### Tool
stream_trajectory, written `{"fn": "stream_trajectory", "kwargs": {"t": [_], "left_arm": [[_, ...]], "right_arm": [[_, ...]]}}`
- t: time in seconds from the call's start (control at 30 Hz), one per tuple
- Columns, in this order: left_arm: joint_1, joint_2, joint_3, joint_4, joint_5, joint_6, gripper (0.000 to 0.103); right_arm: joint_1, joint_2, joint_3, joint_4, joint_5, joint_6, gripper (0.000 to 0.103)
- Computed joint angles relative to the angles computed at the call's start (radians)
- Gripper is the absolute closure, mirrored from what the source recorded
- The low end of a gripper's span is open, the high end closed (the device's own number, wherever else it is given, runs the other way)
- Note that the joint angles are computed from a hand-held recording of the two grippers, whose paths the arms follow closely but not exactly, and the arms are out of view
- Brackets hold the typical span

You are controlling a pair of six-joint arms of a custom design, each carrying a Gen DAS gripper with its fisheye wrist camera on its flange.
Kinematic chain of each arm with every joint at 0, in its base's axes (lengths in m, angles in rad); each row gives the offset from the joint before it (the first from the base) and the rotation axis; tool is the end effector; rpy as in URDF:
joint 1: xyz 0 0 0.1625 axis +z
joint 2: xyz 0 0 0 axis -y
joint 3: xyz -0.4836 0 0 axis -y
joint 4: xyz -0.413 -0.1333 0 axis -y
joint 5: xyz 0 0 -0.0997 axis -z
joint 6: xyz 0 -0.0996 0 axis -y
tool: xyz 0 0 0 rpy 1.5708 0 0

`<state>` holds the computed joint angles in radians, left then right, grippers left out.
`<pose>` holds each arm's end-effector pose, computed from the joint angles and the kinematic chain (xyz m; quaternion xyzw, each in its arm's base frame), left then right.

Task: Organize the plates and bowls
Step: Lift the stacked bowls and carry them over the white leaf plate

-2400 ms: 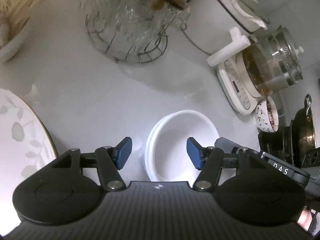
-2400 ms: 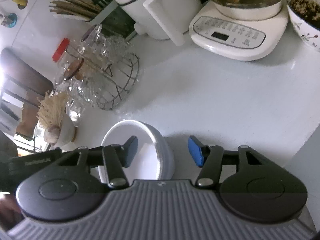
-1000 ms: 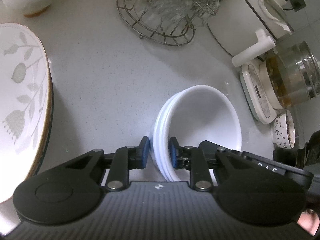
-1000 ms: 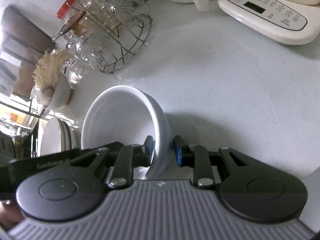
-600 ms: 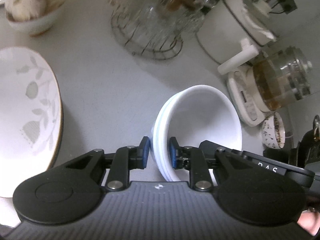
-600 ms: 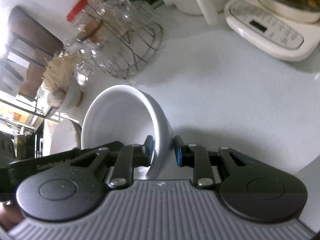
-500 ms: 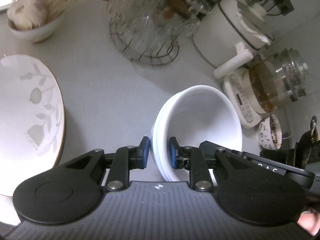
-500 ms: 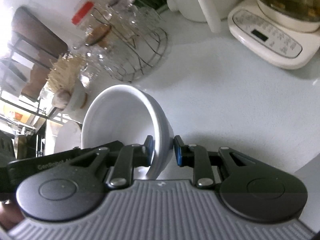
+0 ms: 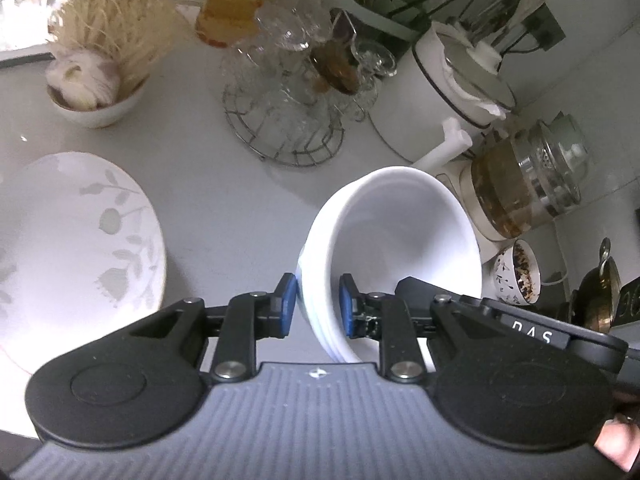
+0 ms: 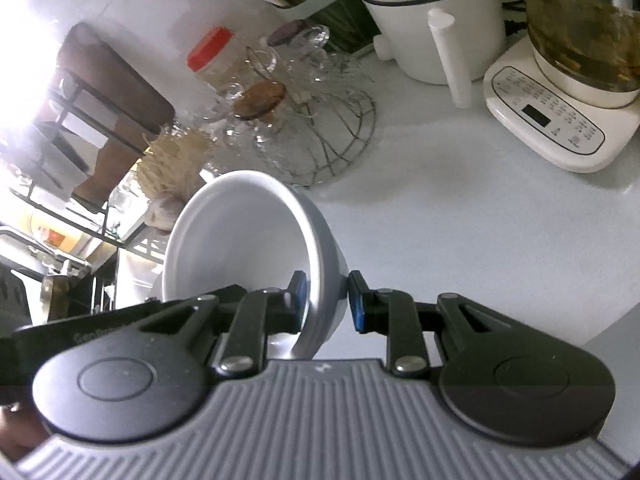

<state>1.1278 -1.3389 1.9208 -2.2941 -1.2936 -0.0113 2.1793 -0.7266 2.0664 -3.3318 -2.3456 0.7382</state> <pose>-0.0986 -0.5823 0.3254 0.2021 0.9671 -0.0992 0.1185 0.3815 -0.4363 0.0576 -0.1375 -0.8984 0.3817 0.1681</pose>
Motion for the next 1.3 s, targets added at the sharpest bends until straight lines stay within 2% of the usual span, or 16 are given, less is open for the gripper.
{"fn": "stream_trajectory", "kwargs": {"t": [0.53, 0.8, 1.3], "left_arm": [[0.055, -0.064, -0.061, -0.01, 0.036, 0.043, 0.077], [0.112, -0.075, -0.099, -0.002, 0.057, 0.035, 0.077], [0.209, -0.043, -0.123, 0.028, 0.11, -0.027, 0.076]], "right_arm": [[0.027, 0.111, -0.176, 0.008, 0.048, -0.13, 0.078], [0.023, 0.175, -0.281, 0.089, 0.102, -0.159, 0.077], [-0.022, 0.263, -0.389, 0.248, 0.187, -0.179, 0.077]]}}
